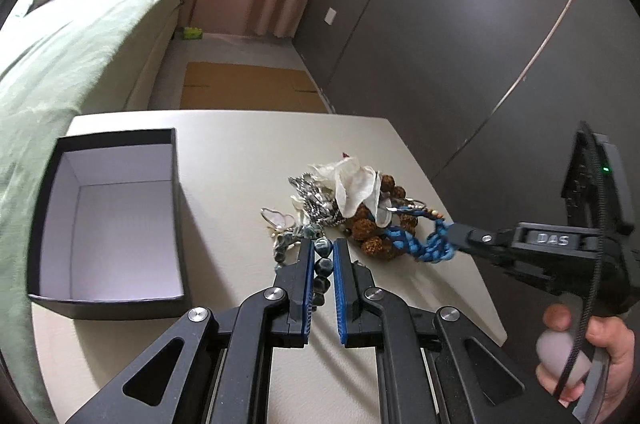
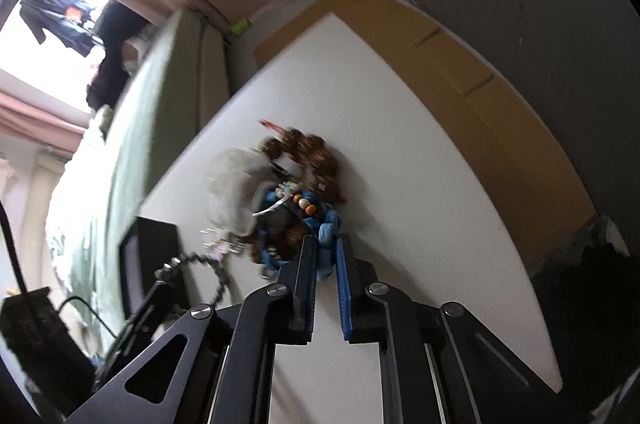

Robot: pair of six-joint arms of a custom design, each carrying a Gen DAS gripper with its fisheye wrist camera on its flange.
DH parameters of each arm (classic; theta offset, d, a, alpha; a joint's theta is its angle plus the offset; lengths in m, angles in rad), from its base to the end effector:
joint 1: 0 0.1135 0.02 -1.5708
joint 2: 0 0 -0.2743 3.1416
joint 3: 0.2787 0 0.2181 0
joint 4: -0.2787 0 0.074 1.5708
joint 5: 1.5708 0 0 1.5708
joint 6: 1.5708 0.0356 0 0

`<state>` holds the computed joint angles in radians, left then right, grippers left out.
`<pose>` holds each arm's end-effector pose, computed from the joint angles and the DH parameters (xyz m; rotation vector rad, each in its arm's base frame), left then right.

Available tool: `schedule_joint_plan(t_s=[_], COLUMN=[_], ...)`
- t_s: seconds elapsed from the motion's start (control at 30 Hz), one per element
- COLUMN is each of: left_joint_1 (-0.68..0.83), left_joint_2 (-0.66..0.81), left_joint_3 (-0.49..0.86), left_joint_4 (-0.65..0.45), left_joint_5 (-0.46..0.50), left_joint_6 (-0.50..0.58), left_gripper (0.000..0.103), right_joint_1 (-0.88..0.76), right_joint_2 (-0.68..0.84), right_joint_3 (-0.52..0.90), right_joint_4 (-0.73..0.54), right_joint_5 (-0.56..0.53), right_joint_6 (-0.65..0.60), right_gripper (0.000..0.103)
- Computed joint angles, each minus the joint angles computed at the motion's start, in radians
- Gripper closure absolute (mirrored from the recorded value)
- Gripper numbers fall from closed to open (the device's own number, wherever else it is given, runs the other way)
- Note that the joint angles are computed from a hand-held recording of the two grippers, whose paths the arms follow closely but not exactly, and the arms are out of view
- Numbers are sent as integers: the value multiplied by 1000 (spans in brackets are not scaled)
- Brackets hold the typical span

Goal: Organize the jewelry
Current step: 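Grasp the green bead bracelet with the left tool while the right tool grasps the blue braided bracelet, then carry both bracelets into the black box and open both tools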

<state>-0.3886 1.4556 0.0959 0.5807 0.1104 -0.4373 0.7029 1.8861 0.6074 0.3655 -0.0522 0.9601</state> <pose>0.1548 -0.0676 0.1167 -0.0030 2.4075 -0.5255 0.2200 0.1888 0.1040 0.3160 2.6270 0.7136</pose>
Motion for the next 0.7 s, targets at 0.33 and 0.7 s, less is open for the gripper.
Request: schedule_joint_plan(t_s=[0.33, 0.7], left_joint_1=[101, 516], left_joint_2=[-305, -508], left_joint_3=[-30, 42], left_joint_4=[-196, -449], left_joint_5=[39, 312], left_joint_6=[34, 210], left_gripper=[94, 94], right_joint_1=[82, 132], right_joint_2=[-133, -99], right_joint_3=[-50, -40], right_joint_4=[80, 261], right_joint_5=[42, 18], right_joint_6=[0, -20], right_gripper=[92, 92])
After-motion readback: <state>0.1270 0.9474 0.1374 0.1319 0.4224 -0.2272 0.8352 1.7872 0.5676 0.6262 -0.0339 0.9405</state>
